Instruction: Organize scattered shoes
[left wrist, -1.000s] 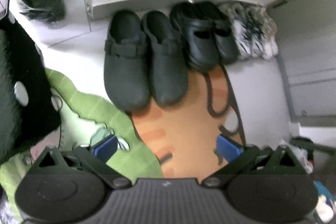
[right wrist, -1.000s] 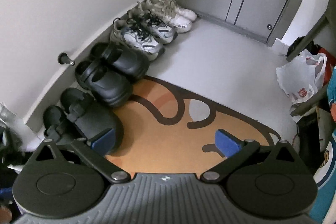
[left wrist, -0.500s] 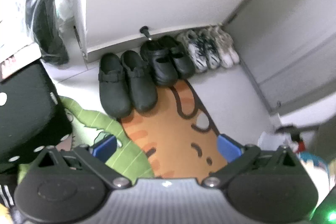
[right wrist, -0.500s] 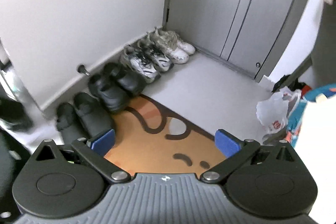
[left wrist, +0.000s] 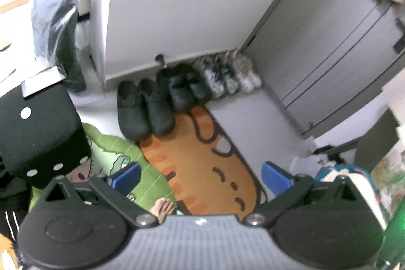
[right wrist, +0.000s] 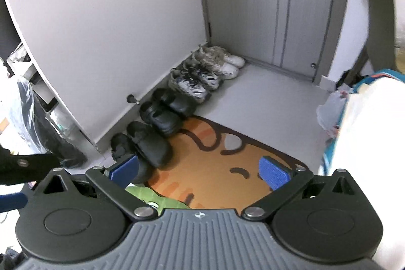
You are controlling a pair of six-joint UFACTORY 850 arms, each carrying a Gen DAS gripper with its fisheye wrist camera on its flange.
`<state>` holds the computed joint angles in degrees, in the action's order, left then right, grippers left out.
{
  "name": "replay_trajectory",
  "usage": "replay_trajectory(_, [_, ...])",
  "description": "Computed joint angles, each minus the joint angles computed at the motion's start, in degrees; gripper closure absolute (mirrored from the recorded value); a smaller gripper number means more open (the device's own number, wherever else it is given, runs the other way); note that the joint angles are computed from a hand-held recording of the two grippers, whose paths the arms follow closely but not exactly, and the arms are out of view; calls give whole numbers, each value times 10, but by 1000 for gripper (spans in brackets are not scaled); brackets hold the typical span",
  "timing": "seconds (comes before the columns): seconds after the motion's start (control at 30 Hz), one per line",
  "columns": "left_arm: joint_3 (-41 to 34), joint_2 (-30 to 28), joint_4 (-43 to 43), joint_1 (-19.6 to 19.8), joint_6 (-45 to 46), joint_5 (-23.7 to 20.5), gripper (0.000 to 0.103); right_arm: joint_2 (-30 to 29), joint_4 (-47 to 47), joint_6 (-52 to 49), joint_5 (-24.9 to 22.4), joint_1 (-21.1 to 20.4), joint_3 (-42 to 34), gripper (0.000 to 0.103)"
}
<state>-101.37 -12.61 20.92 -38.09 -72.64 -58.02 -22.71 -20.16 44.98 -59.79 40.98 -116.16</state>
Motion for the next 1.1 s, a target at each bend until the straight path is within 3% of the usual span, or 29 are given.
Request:
replay_trajectory(0.2, [-4,17,57,-51,-58,-20,0,66,-25,17,2,12,56,0])
replay_trajectory(0.43, [-29,18,93,-95,-122,-47,0,105,-34,10,-21,17,58,0])
replay_trajectory(0.6, [-39,18,116,-105,-127,-61,0,120,-45,16,-18,18,63,0])
replay_trajectory(1.1, [-24,20,88,-95,-93,-61,0,89,-42,-4,-49,23,30,0])
